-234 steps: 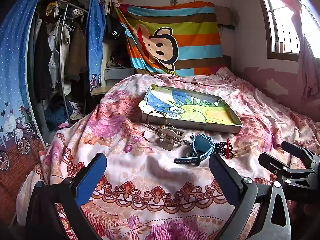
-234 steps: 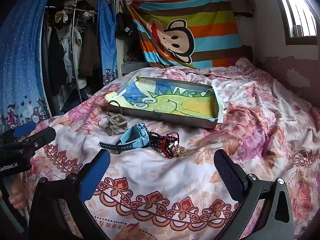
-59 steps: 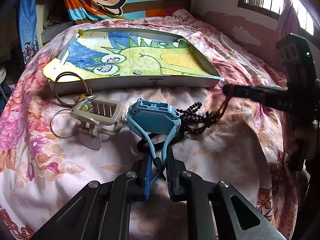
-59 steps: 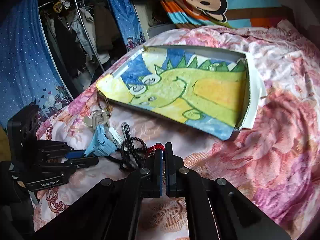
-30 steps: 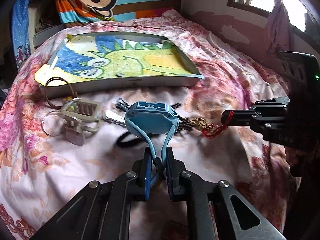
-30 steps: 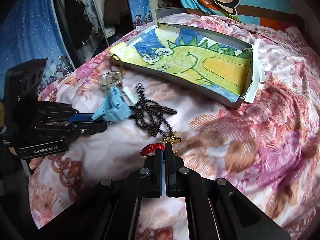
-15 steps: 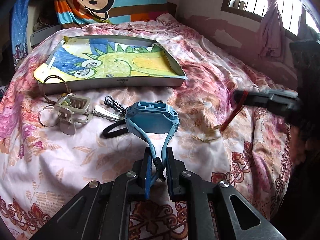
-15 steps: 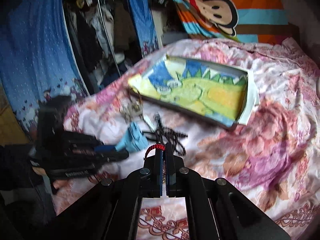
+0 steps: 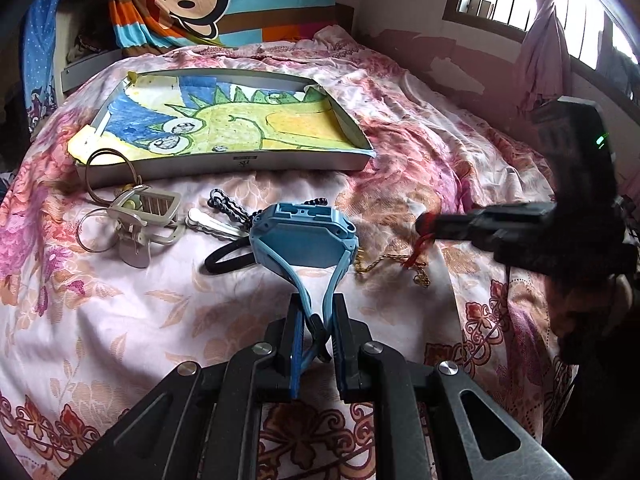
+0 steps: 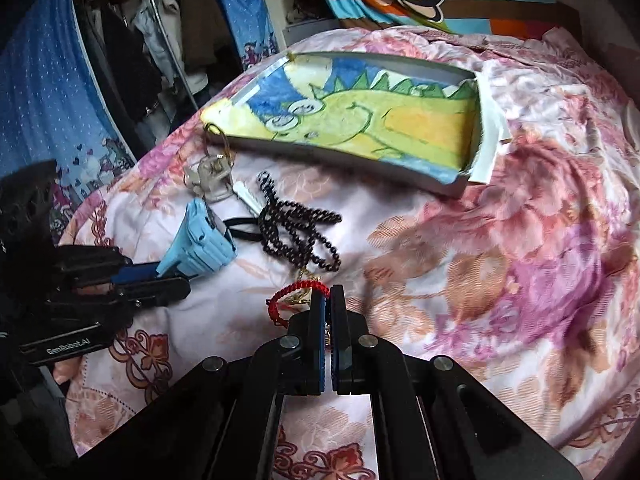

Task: Organize jewelry
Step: 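Lift the blue watch with the left tool while the right tool carries the red hair tie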

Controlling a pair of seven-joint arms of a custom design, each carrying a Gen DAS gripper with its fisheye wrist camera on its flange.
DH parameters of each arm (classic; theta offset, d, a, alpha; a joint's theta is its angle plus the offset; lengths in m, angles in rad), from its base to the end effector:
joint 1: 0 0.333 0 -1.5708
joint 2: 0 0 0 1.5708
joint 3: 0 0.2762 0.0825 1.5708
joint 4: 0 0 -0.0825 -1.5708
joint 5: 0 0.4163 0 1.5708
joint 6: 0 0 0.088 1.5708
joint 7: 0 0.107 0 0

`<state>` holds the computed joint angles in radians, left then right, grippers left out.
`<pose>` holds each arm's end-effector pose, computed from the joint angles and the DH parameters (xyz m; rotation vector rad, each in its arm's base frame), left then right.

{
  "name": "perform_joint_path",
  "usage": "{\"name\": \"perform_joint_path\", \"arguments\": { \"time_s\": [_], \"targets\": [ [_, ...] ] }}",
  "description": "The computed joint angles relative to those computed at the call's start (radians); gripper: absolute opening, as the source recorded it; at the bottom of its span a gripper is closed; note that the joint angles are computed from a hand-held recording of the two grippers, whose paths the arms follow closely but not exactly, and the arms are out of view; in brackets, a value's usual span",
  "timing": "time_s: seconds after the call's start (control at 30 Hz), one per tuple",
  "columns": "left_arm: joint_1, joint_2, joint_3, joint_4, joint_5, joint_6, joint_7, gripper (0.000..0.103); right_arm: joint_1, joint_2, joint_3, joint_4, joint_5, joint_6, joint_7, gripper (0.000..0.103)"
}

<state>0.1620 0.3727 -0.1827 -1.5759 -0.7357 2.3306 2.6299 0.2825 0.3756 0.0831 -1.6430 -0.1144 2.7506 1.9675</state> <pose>0.7174 -0.0113 0.4255 -1.2484 2.4715 -1.0966 0.6787 0.2570 0.4337 -1.7698 1.6996 -0.4338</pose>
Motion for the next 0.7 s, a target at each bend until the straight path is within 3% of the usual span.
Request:
{"name": "perform_joint_path", "arguments": {
  "time_s": [0.2,0.5,0.7],
  "targets": [
    [0.002,0.004,-0.001,0.008,-0.007,-0.002,-0.003,0.012,0.013,-0.007,-0.004,0.000,-0.024,0.056,0.002,0.002],
    [0.023,0.029,-0.025,0.069,-0.096,0.026,0.013,0.012,0.005,-0.023,-0.004,0.019,-0.052,0.232,0.001,0.002],
    [0.026,0.064,-0.026,0.120,-0.100,0.044,-0.020,0.012,0.007,-0.014,-0.014,0.066,-0.075,0.262,-0.003,0.002]
  ]
}}
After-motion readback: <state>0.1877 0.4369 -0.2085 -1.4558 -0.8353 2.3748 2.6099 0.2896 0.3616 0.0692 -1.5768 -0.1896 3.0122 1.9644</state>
